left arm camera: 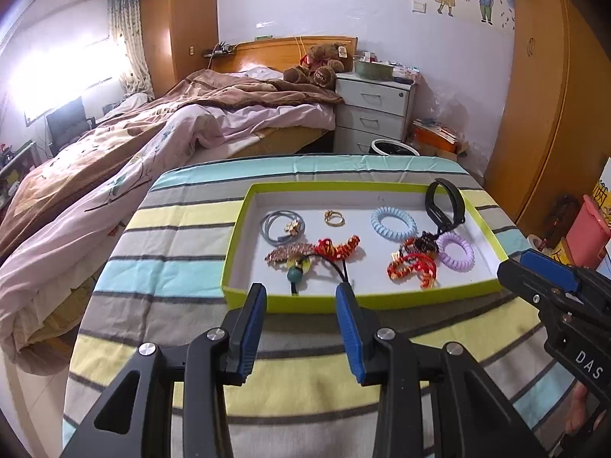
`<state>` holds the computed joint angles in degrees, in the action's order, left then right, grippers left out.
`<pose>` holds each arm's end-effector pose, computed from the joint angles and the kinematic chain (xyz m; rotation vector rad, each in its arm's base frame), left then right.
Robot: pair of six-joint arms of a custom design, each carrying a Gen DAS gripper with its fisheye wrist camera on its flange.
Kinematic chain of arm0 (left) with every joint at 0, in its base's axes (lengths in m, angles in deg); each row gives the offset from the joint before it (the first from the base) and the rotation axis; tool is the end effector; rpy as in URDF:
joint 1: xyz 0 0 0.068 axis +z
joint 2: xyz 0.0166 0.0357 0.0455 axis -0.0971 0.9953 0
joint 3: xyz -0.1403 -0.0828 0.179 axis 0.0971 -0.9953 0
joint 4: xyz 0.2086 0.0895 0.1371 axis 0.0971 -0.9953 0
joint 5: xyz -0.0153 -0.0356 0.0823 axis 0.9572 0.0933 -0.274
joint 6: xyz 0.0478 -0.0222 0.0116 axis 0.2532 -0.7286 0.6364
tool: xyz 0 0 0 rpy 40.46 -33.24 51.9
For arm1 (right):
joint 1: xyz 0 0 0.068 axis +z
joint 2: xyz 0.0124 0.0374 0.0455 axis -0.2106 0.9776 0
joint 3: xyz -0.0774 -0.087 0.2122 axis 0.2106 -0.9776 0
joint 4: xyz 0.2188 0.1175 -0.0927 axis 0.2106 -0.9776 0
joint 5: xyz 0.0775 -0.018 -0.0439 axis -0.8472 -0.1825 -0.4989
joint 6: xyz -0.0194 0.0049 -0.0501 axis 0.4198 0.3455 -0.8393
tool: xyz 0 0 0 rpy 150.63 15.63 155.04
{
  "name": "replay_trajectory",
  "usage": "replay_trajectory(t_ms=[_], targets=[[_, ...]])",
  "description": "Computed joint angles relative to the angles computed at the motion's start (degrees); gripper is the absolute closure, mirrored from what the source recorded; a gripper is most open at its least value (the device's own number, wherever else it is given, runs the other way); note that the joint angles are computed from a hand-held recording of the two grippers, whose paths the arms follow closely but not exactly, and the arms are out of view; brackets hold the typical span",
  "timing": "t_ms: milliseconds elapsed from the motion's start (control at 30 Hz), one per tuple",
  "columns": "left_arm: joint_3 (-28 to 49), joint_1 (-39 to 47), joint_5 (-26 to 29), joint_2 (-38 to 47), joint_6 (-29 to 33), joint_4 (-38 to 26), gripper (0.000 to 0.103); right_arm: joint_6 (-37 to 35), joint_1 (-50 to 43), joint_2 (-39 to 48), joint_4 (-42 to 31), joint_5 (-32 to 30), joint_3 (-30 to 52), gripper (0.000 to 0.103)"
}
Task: Organize jewelry
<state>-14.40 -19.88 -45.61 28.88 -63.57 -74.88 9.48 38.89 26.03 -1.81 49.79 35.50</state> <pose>0.2974 -0.0777 0.2168 0.3685 2.3152 -0.1624 0.2310 0.2531 0.2116 0.1525 2.2705 0.1027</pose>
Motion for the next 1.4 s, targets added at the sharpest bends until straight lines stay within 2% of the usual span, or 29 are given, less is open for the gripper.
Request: replay_trajectory(t_ms=[300,433,600,667,867,1400], targets=[[-7.4,0.5,-0.9,-9.9,-0.8,-1.0,0.066,6.7,6.7,-1.4,-5.0,8.6,0.2,0.062],[-9.2,-1.5,-4.4,-13.6,-0.5,-1.8,0.066,9.2,9.0,-2.1,-7.1,10.8,0.3,0.062],[-11.7,-1.8,-1.6,-18.2,-1.4,-2.3,0.066,13.1,12.4,-1.7,-11.3,14.2,1.7,0.062],[-11.7,-2.3,-2.1,-18.8,-1.2,-2.9,0.066,14.0,13.4,-1.0,-13.3,15.5,2.9,0.062],[-11.8,-2.7,-2.3,-20.9,-1.6,-3.7,0.066,14.7,14.7,-1.2,-15.0,17.6,4.1,0.062],[-12.3,-1.8,-1.5,-21.5,-1.7,-4.4,0.066,16.2,15.0,-0.4,-16.8,18.0,5.1,0.062]])
